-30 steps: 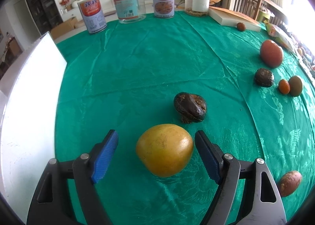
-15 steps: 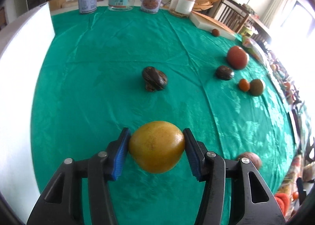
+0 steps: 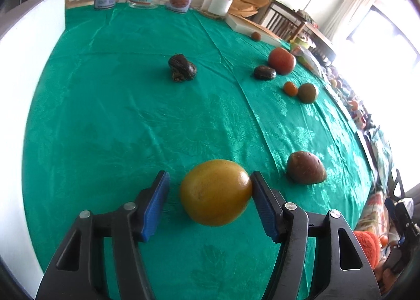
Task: Organize fruits
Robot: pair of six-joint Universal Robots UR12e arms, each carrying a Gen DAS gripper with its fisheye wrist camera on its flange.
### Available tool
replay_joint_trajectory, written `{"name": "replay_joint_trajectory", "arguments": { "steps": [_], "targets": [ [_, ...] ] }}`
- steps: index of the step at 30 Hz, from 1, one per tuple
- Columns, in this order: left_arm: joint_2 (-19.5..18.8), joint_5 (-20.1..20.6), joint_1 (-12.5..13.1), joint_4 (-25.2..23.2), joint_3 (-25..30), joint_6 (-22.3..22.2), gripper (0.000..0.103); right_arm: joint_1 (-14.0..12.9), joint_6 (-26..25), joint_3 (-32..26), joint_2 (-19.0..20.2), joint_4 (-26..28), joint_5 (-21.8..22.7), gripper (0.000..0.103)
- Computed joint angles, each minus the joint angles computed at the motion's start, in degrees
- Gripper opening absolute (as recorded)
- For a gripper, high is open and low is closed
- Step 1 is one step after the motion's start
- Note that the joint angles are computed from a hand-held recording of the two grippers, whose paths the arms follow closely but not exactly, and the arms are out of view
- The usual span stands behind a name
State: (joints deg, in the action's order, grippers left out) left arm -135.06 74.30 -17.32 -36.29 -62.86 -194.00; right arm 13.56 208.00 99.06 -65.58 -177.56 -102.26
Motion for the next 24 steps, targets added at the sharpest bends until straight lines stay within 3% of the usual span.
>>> {"name": "replay_joint_trajectory", "arguments": {
  "steps": [7, 13, 17, 20, 24],
  "targets": [
    [2.01, 4.94, -0.38, 0.7, -2.94, 1.74, 0.067, 0.26, -0.81, -0.07, 0.07, -0.15, -0.7, 0.103],
    [2.66, 5.71, -0.41, 1.14, -4.19, 1.49, 0.068, 0.43, -1.24, 0.04, 0.03, -0.47, -1.25, 0.103],
    [3.26, 7.83, -1.0, 2.58, -5.49, 2.65, 0.075, 0.35, -1.16, 0.17, -0.03, -0.52, -0.95, 0.103],
    [3.27, 10.67, -1.76, 2.65, -6.09, 3.11, 0.076, -0.16, -0.77, 0.06, -0.11, 0.41, 1.0, 0.103],
    [3.0, 15.75, -2.87, 3.44, -6.49, 4.51, 0.08, -1.99, -1.02, -1.41, -0.52, 6.7, 8.03, 0.103]
  ]
}}
